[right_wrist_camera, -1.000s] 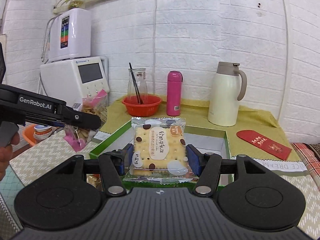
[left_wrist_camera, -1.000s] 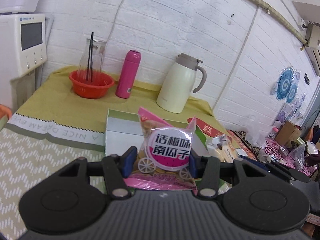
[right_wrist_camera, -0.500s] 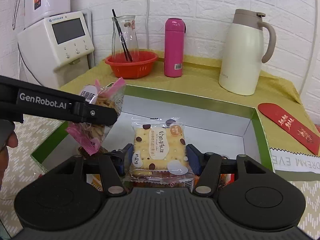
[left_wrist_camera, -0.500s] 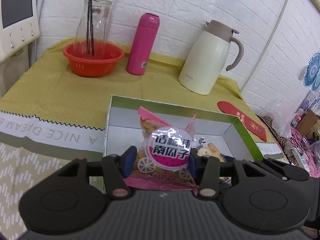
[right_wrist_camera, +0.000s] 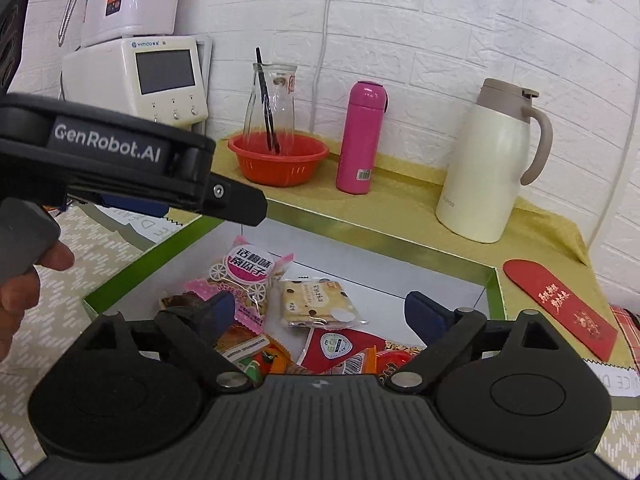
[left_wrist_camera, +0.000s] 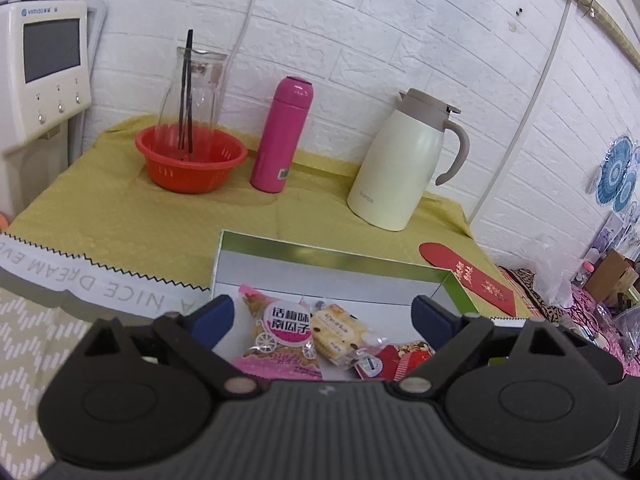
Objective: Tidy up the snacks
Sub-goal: 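Carry both bags into the green box and open both grippers, then move the right tool to the red-brown meat packet on the table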
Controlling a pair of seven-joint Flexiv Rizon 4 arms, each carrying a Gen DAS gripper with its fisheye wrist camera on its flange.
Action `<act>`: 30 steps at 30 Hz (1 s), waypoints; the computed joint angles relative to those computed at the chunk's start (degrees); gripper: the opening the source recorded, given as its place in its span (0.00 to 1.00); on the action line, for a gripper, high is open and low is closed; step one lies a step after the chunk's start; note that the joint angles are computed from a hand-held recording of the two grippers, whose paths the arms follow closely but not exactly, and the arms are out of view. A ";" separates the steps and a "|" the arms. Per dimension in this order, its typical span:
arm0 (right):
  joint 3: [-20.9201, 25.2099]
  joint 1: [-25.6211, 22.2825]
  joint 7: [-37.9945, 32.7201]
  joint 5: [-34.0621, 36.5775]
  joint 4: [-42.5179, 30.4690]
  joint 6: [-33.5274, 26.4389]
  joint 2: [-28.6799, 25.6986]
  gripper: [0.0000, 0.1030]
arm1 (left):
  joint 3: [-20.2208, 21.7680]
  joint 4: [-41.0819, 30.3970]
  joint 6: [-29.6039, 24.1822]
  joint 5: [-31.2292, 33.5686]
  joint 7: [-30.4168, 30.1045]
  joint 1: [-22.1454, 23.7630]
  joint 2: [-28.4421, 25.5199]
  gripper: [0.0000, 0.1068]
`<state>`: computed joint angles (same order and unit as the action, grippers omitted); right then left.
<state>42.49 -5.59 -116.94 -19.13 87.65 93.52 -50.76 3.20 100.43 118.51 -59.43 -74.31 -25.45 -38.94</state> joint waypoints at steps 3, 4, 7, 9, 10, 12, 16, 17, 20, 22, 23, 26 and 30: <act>2.84 -3.37 -1.07 -0.28 2.99 1.84 1.36 1.00 | 0.43 2.06 0.40 -2.09 1.41 -2.28 2.25 0.87; 3.82 -4.73 -1.22 -0.65 4.49 2.88 1.89 1.00 | -0.04 3.16 1.23 -2.17 1.24 -2.72 3.23 0.87; 8.18 -10.15 -1.09 -3.11 8.75 5.69 2.28 1.00 | -2.64 7.06 4.32 -0.26 -0.87 -2.81 6.12 0.87; 11.89 -14.98 -1.13 -5.37 12.04 7.20 2.02 1.00 | -3.82 9.27 6.43 -0.73 -1.37 -3.90 7.61 0.87; 13.41 -17.24 -1.03 -6.44 13.72 8.18 1.83 1.00 | -4.54 10.43 7.63 -0.71 -1.89 -4.25 8.18 0.87; 15.74 -21.29 -0.41 -8.36 16.89 10.11 1.44 1.00 | -6.26 13.39 10.27 1.30 -4.27 -4.40 9.18 0.87; 17.47 -27.60 1.99 -10.97 22.83 14.19 0.82 1.00 | -8.50 18.00 14.53 5.16 -8.89 -5.11 9.20 0.87; 16.72 -28.11 2.98 -10.85 24.04 15.18 1.27 1.00 | -9.01 18.88 15.44 5.72 -10.34 -5.38 8.83 0.87; 14.27 -28.90 6.60 -10.11 27.03 16.73 2.53 1.00 | -10.72 21.12 15.91 10.20 -16.54 -4.38 7.56 0.87; 13.80 -30.12 8.78 -11.11 28.58 16.57 1.94 1.00 | -11.60 22.26 15.37 14.84 -21.73 -2.97 6.81 0.87; 13.07 -30.17 9.66 -11.46 29.06 16.49 2.05 1.00 | -11.78 22.41 14.80 16.67 -23.71 -2.49 6.44 0.87; 7.44 -26.66 11.66 -9.75 30.00 18.70 4.64 1.00 | -11.18 21.89 12.99 20.00 -26.74 -2.59 5.15 0.87; 1.82 -22.35 16.00 -7.90 27.65 19.44 5.52 1.00 | -10.58 20.49 12.03 23.27 -29.49 -2.69 3.46 0.87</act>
<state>44.31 -27.94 -100.93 -27.04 115.30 112.96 -45.24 -7.38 120.93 130.54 -36.17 -103.80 -28.14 -35.48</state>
